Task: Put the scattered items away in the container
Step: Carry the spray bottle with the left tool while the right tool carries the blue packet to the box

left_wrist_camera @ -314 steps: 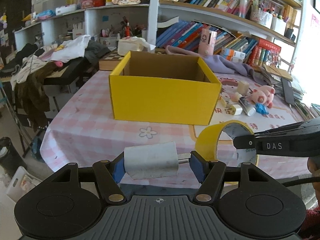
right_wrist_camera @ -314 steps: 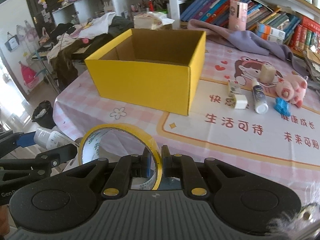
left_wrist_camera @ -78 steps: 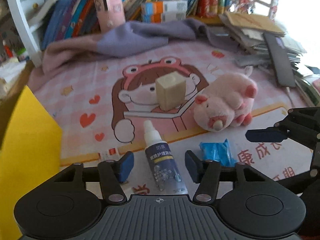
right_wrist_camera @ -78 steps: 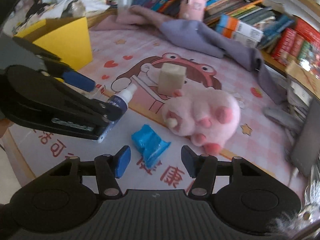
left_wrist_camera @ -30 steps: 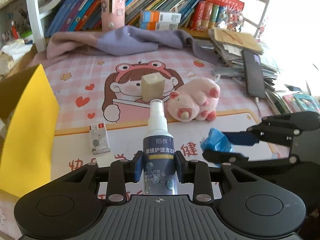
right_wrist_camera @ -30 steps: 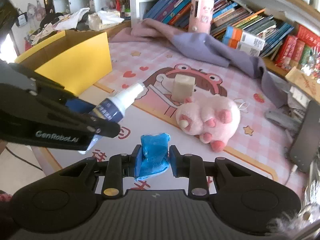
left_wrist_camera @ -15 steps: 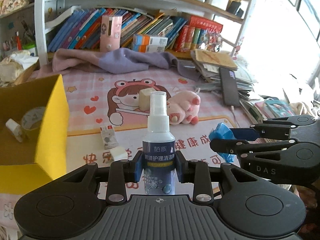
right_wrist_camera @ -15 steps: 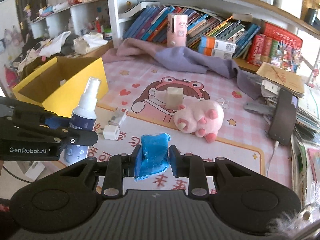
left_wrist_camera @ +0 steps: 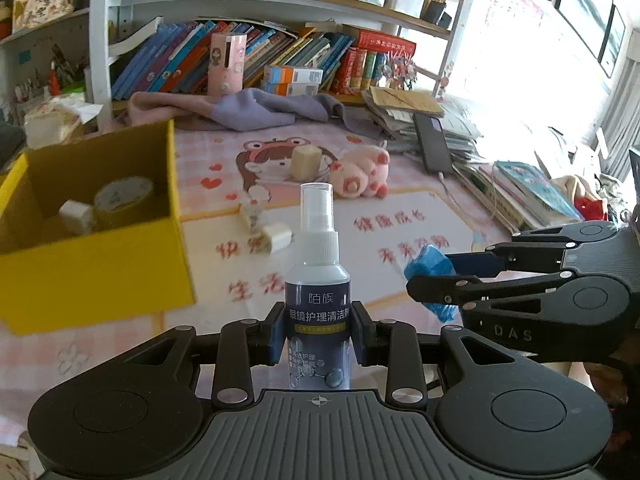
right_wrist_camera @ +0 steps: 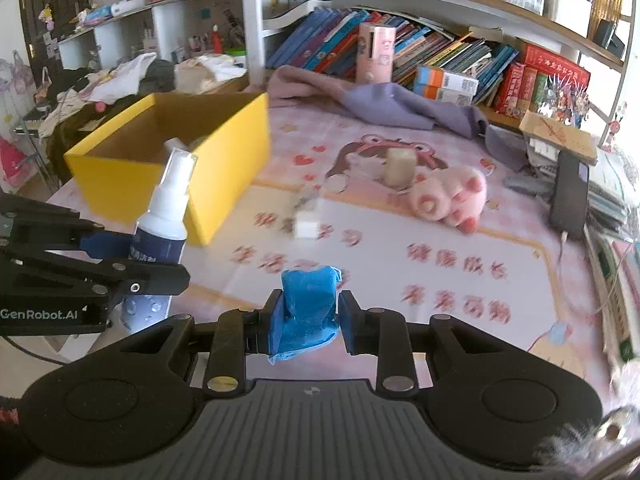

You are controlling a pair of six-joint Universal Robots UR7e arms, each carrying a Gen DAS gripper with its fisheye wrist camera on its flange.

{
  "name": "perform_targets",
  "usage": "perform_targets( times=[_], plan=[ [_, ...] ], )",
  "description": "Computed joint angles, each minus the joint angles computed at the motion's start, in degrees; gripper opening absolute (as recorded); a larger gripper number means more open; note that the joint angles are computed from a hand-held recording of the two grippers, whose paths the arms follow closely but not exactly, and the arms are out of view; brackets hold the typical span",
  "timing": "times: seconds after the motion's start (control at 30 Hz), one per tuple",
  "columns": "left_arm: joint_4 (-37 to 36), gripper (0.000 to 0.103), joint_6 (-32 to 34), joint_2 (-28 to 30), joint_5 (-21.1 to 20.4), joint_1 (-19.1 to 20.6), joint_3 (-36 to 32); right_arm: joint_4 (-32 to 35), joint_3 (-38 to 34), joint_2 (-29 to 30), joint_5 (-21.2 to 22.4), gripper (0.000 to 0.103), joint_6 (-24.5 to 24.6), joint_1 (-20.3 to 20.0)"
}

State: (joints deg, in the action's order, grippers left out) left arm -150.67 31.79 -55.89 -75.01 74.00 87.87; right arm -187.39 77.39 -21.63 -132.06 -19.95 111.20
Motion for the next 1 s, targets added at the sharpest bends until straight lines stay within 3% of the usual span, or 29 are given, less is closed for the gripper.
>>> perform_targets(
  times=[0.23, 0.6, 1.0],
  plan=[
    [0.53, 0.031, -0.28, -5.97, -0.53, 2.5, 4.38, 0.41, -0.2, 2.87, -0.96, 0.027, 3.65, 3.39],
    [-1.18, 0.031, -2.05, -11.23, -0.71, 5.17, 7.8, 5.14, -4.2, 6.46, 0.13, 0.027, 2.86, 6.53],
    [-2.4, 0.031, -4.89, -12.3, 2.15, 7.02, 7.19, 12.32, -11.5, 10.25, 4.8, 0.027, -0.51, 7.04]
  ],
)
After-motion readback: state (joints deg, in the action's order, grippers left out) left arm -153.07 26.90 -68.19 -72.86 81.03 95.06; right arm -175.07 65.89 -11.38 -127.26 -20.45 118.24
